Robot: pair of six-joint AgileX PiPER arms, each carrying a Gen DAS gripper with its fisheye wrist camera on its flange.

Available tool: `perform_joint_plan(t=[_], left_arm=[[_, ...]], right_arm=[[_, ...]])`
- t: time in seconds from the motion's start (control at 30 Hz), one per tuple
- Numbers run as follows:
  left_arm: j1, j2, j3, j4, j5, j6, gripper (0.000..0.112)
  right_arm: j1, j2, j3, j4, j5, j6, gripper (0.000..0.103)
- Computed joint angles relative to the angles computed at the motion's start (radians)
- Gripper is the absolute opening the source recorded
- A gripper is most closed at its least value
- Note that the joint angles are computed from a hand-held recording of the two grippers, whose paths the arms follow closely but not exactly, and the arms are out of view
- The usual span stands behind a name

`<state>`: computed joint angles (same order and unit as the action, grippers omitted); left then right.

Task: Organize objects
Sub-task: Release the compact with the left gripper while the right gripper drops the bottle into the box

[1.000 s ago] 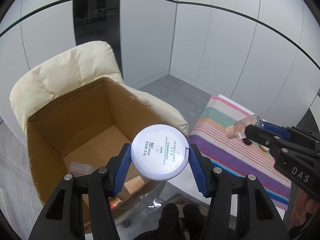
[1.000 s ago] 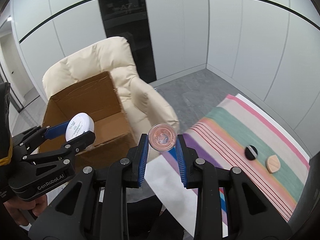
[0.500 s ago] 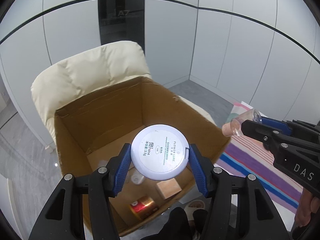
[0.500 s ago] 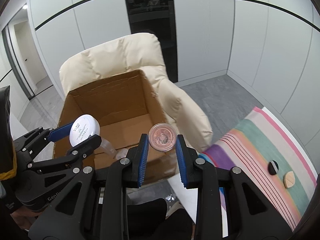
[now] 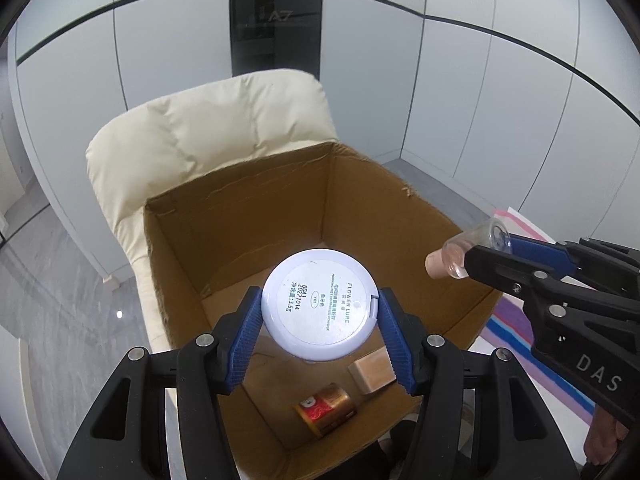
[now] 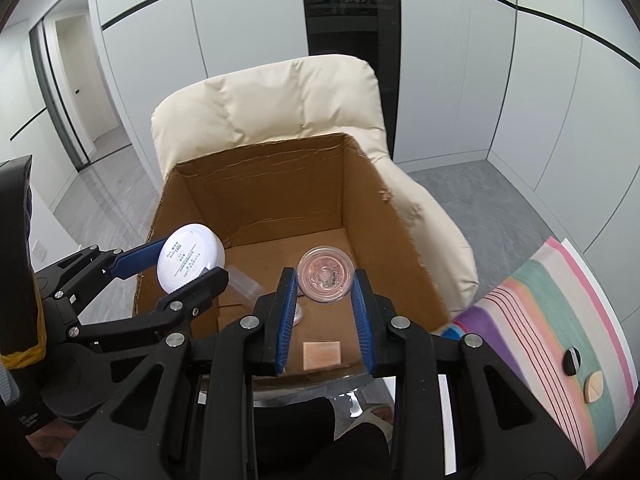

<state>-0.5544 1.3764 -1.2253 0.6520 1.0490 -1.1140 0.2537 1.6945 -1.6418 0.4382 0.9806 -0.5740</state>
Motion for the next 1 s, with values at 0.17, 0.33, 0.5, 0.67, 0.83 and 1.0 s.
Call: perform_joint_plan(t=[0.17, 0.33, 0.5, 0.67, 0.83, 1.0], left_arm=[[-0.005, -0.04, 0.028, 0.032, 0.026, -0.012, 0.072], [-0.007, -0.073, 0.053, 0.052, 0.052, -0.029, 0.089], [-0.008, -0.088, 0.072, 0.072, 0.077, -0.051, 0.1], [0.012, -0.092, 0.076, 0.071, 0.081, -0.048, 0.102], [0.028, -0.072, 0.068, 0.071, 0.118, -0.048, 0.103], [0.054, -0.066, 0.068, 0.039, 0.105, -0.038, 0.103]], right_arm=[[0.032, 0.025, -0.026, -0.021, -0.002, 0.035, 0.029], [0.063, 0.057, -0.057, -0.043, 0.007, 0.069, 0.029], [0.08, 0.077, -0.076, -0.05, 0.012, 0.088, 0.029], [0.084, 0.086, -0.087, -0.048, 0.018, 0.094, 0.029], [0.084, 0.083, -0.075, -0.062, 0.003, 0.119, 0.032], [0.072, 0.08, -0.074, -0.051, -0.003, 0.117, 0.051]])
